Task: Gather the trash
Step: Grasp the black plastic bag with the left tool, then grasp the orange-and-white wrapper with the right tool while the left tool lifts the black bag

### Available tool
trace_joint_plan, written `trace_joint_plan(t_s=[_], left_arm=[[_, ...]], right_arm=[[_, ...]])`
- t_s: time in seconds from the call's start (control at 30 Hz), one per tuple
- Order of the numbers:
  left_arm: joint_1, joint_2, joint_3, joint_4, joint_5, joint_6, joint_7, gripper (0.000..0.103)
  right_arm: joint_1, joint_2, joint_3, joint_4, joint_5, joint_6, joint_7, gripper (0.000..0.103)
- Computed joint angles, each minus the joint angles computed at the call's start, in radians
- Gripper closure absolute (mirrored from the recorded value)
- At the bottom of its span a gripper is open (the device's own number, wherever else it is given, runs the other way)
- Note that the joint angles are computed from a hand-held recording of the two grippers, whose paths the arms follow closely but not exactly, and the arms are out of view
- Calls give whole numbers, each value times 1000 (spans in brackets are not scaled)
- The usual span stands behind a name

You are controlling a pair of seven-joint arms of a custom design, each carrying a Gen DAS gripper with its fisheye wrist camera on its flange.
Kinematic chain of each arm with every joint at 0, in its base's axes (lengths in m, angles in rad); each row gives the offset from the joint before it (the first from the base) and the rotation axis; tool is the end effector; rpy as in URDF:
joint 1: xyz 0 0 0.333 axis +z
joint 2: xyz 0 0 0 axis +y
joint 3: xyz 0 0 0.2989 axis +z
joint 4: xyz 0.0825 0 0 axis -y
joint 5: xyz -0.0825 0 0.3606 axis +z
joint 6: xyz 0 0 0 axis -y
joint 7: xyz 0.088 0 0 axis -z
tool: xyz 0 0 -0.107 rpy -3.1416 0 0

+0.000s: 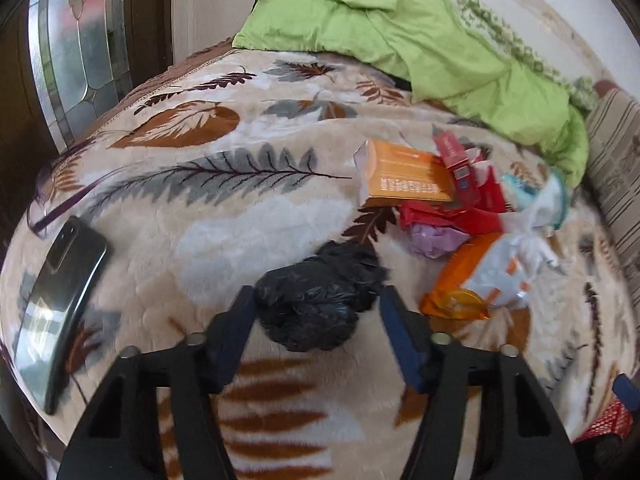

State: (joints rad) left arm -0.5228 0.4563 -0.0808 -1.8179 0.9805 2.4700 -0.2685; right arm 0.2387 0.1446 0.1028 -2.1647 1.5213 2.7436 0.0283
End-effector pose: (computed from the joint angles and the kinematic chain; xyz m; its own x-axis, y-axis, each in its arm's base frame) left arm 0.5288 -0.3616 0.3069 0.4551 -0.8825 0.1185 -0.6722 -0.4278 -0.6043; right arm 0.5283 0.1449 0.3471 0.5877 -0.7657 -0.2614 -0.6373 -0.2391 -0.7326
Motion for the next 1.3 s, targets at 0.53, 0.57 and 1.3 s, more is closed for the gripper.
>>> trace_joint_plan(t_s=[0.53,0.57,1.3], left_arm=[[8,-5,-9,-18,23,7,-19,47],[7,0,-9,-14,19,5,-11,47],[-85,47,-23,129,330,-4,-112,49]], right_arm=[[53,402,75,481,-615,2,698,27],[60,418,71,494,-652,-2,733,42],[-189,176,151,240,-126,-42,244,55]])
